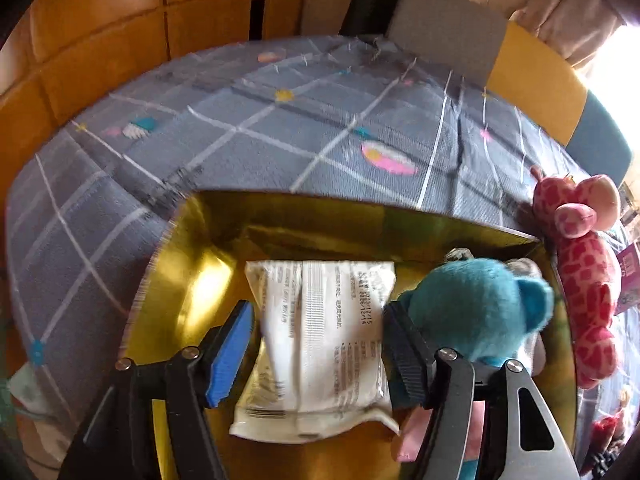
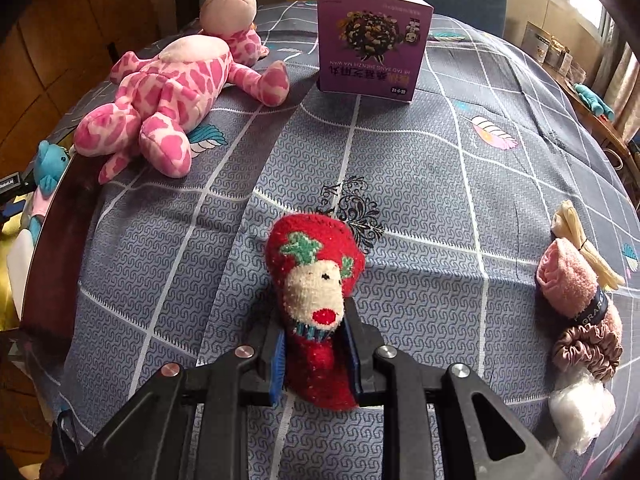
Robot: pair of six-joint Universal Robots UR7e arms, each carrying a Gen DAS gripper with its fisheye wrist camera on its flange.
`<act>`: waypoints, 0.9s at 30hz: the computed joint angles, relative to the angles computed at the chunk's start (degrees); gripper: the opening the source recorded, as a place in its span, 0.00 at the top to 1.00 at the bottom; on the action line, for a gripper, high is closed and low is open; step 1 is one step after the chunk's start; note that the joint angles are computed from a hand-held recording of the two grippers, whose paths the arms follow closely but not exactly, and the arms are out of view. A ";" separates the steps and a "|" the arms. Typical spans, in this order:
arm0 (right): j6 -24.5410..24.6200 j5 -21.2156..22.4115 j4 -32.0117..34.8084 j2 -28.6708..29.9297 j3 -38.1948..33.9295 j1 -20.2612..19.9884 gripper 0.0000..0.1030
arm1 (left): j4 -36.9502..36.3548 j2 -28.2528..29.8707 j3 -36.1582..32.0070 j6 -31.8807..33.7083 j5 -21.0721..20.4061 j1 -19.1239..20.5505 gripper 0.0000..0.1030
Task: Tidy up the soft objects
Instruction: 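Lower the paper packet into the tray and open the left tool, then carry the red knit sock toward the gold tray with the right tool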
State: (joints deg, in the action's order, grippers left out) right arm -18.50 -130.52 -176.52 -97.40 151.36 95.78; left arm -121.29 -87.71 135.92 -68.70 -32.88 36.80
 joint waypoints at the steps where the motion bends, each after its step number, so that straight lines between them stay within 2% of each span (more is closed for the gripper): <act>1: 0.01 0.13 -0.21 -0.03 0.06 -0.09 0.77 | 3.19 -1.18 0.21 -2.30 1.33 -1.78 0.33; 3: -0.10 0.55 -0.71 -0.12 0.21 -0.40 0.77 | 6.74 -3.46 0.80 -5.01 2.53 -4.60 0.32; 7: -0.38 0.78 -1.61 -0.07 0.49 -0.57 0.77 | 18.45 -7.83 1.51 -13.29 4.56 -12.70 0.29; 12: -0.18 1.50 -1.35 -0.57 0.54 -0.97 0.76 | 29.09 -10.52 1.52 -21.95 3.21 -20.61 0.29; 20: -0.59 2.27 1.52 -1.47 -0.17 -1.52 0.74 | 34.52 -10.53 1.72 -27.08 -0.64 -28.06 0.28; 27: -0.53 3.39 0.92 -1.95 0.05 -2.24 0.74 | 36.06 -10.47 2.35 -29.85 -3.17 -31.09 0.28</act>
State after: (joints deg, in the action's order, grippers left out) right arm -19.04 -127.14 -175.59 -99.35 151.41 93.55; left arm -85.22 -98.18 138.27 -98.54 -36.05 5.70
